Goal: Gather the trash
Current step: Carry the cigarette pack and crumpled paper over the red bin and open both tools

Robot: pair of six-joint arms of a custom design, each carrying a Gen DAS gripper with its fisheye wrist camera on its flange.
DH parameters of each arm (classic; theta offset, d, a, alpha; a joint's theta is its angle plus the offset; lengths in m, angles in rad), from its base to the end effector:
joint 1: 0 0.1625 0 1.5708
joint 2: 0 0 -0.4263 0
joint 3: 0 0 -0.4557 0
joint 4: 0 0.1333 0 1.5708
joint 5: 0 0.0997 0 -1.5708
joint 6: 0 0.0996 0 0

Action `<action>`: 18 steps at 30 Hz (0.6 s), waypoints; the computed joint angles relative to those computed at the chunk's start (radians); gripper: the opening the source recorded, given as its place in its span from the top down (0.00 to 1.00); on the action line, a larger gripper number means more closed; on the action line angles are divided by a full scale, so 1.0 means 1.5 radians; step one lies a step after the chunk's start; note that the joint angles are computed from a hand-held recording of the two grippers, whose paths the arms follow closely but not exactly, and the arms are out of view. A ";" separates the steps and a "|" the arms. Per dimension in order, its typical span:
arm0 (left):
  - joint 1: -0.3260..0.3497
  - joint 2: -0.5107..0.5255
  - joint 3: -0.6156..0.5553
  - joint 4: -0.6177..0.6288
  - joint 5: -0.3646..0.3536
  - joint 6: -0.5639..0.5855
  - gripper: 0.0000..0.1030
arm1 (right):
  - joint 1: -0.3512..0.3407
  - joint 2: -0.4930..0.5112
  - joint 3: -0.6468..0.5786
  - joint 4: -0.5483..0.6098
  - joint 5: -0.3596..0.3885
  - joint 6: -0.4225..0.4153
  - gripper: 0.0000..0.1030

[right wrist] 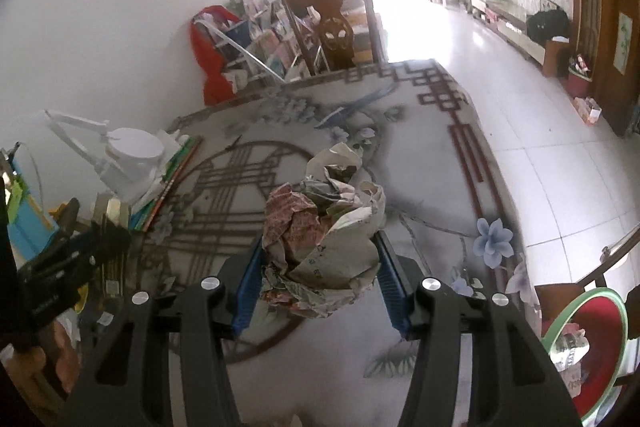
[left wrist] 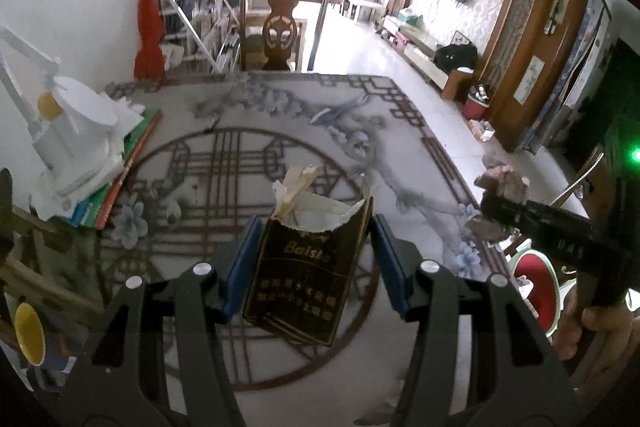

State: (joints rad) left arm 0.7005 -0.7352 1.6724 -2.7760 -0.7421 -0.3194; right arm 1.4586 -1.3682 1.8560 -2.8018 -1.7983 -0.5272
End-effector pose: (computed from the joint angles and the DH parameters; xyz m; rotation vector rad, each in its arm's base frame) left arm -0.4019 -0.6092 0.0427 0.5276 2.4019 -0.8791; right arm 0.0399 -0.6359 0.3625 0.4173 -2.5372 0.8581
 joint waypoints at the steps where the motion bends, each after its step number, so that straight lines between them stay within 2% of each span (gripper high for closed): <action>1: -0.005 -0.002 0.003 -0.007 0.002 0.004 0.49 | -0.001 -0.008 0.007 -0.002 0.001 -0.001 0.51; 10: -0.030 0.005 0.010 -0.017 -0.011 0.006 0.49 | -0.031 -0.086 0.072 -0.009 0.011 -0.008 0.51; 18: -0.060 0.064 -0.044 -0.016 -0.049 0.023 0.49 | -0.092 -0.175 0.108 -0.012 0.028 -0.025 0.51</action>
